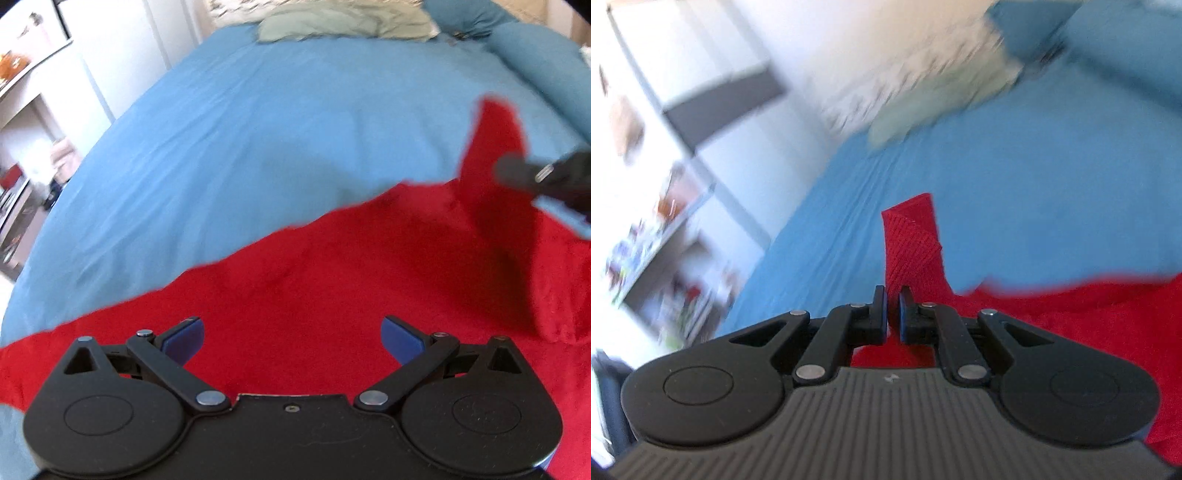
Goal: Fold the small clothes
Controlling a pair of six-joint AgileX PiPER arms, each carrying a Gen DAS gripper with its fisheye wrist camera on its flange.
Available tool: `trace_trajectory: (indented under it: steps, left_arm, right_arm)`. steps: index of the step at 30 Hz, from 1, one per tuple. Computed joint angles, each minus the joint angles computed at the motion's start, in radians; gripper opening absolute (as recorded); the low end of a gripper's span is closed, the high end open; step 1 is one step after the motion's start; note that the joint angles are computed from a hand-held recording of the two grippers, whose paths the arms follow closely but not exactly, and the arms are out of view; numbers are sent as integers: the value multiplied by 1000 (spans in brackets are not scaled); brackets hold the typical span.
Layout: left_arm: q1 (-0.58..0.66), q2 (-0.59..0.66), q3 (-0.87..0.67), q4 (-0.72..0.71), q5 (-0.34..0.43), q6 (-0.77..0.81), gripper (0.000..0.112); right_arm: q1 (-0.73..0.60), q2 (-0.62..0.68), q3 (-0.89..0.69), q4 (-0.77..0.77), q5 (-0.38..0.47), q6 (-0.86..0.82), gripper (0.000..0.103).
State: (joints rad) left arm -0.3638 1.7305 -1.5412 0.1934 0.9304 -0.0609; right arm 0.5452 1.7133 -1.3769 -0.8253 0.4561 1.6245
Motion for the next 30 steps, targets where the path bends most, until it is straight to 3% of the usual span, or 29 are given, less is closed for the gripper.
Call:
trace_trajectory:
  steps: [5,9,12,13,14,17,19,22,27,30]
  left_arm:
    - [100,-41,133,-24,-59,54,103]
    - [146,-39,176,-62,-96,105,103]
    - [143,-44,176,-79,-94,117,103]
    - [150,-39,164,-99,-92,137,103]
    - [164,-29,153,-130,-99,172,103]
    - [170,-13,115,-218,-95,239,103]
    - [167,0,95,-286,-88,269,103]
    - [162,29,78,-412,-93,298,100]
    - [126,88,90,-497,-179,303,82]
    - [101,137,80,-505,-223,276,69]
  right_arm:
    - [17,233,-129,348,-60,-336,22]
    - [47,282,-123,389,-75,-361,23]
    - [27,274,-94,470,-120,-432,38]
    - [20,284,-116,491,-121,-450,55]
    - [17,273,-107,473,-135,-429,65]
    - [18,197,-48,238,-138,-212,78]
    - [24,124,-7,135,-68,-132,89]
    - [72,0,64,-4,139,-60,102]
    - [182,-185,279,-92,411,40,102]
    - [224,-253,420,-101,467,164,102]
